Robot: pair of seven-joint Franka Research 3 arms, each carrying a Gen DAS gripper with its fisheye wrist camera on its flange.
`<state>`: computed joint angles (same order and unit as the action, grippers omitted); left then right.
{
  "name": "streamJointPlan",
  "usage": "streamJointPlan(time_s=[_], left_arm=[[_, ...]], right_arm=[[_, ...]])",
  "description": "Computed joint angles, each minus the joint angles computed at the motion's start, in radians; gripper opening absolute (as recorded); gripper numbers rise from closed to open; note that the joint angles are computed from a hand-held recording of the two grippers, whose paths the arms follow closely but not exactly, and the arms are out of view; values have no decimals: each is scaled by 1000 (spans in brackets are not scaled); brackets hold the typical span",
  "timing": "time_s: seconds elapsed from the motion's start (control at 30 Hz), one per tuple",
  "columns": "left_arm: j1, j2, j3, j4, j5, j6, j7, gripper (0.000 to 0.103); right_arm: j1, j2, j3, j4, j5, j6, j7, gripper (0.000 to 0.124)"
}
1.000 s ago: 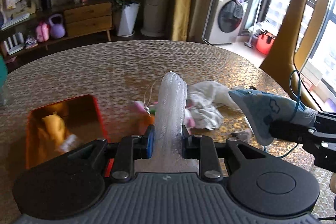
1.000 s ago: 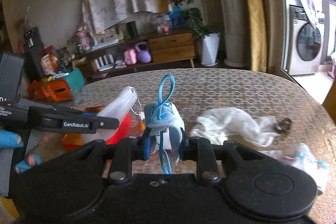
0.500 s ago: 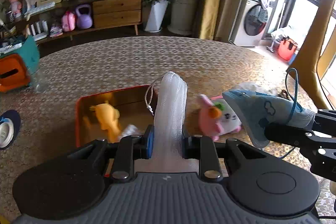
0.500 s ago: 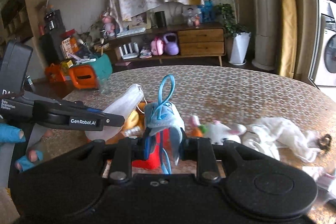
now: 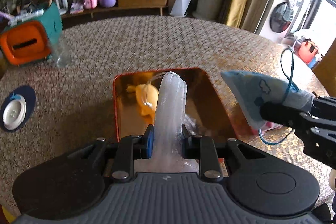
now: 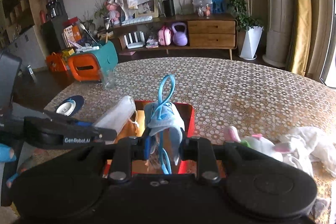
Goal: Organize soft objects
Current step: 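Carry the mesh fabric and blue mask over the tin box with both grippers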
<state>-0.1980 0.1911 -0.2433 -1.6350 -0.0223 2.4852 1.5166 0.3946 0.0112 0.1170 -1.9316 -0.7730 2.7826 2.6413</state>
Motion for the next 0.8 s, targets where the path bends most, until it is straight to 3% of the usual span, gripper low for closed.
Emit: streamJointPlan(time_s=[0.4,0.8], left_arm=[[2,88,5,34,45,-22,-18,24],[-20,132,10,52,130,-8,-40,24]], right_arm=[[84,234,-76,235,158,-106,-201,23],[158,364,-155,383,231,-199,-298,23]])
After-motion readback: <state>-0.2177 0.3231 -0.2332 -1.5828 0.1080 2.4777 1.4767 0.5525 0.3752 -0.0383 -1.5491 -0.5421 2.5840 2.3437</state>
